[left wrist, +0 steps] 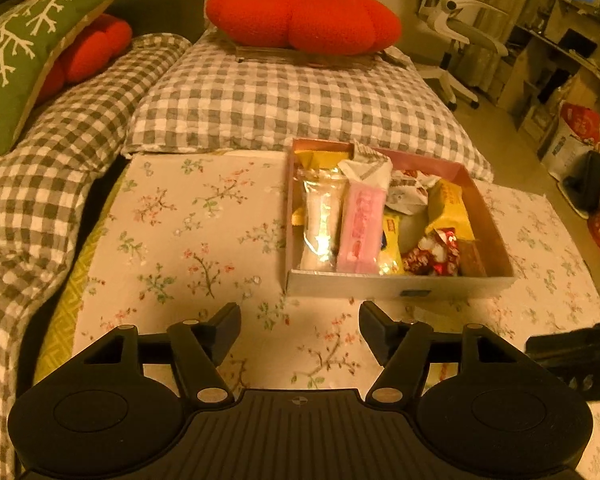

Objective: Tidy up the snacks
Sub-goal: 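Move both grippers back toward the remaining snacks beside the box, then grasp the gold bar with the right gripper while the left grasps the clear wrapped candy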

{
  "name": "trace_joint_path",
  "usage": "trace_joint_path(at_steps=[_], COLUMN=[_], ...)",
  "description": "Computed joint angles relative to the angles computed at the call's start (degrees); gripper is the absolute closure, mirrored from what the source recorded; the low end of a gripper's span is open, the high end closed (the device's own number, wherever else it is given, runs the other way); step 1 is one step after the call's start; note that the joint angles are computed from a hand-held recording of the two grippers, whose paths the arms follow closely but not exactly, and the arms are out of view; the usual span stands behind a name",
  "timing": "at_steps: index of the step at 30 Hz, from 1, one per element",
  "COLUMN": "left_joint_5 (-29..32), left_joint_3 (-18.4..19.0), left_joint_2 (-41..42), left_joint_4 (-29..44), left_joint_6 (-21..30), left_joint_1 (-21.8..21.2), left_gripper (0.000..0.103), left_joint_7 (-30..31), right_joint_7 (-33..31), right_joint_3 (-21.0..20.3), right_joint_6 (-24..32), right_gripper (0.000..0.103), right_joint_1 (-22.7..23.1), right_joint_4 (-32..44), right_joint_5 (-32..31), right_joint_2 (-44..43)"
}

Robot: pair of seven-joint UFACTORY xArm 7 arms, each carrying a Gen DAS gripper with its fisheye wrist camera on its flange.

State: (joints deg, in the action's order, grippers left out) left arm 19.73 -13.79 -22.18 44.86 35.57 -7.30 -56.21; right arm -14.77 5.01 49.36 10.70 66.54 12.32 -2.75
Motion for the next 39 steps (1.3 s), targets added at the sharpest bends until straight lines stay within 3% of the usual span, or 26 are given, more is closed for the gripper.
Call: trace_joint_path(at_steps=[2, 12, 17, 23, 28, 39], left_joint_5=[-1.34, -5.45, -6.56, -8.61, -9.76, -7.47], left_joint_3=[0.67, 0.17, -0.44, 0.44, 0.35, -0.96], left_joint_2=[-1.26, -6.74, -7.82, -8.77, -7.76, -5.07], left_joint_4=[-1.33, -5.18, -6.08, -7.32, -7.26, -6.15], left_joint_6=[-0.93, -1.47, -1.14, -1.40, -0.94, 0.86], left_joint_1=[-0.80, -2.19, -2.48, -2.07, -1.97, -3.15], left_gripper=[0.037, 0.026, 0.025, 0.022, 0.022, 0.022], left_joint_7=[0.84, 2.22, 3.52, 4.29, 3.99, 5.89], right_joint_7=[-0.05, 5.25, 4.55, 7.42, 10.98, 12.37], right_joint_3=[0.19, 0.15, -0.03, -0.75, -0.39, -0.13], right_joint_6=[0.77, 5.28, 6.30, 5.43, 3.27, 1.10], right_gripper=[0.031, 0.027, 0.027, 0.022, 0.022, 0.029], right_joint_1=[0.20, 0.06, 0.34, -0.48, -0.94, -0.73], right_joint_4=[-1.12, -3.99, -4.90, -4.78, -5.41, -6.18], right_joint_5=[-0.67, -3.13, -2.75, -1.15, -3.88, -6.55], right_joint_2=[-1.01, -3.30, -4.57, -4.49, -3.52, -0.75])
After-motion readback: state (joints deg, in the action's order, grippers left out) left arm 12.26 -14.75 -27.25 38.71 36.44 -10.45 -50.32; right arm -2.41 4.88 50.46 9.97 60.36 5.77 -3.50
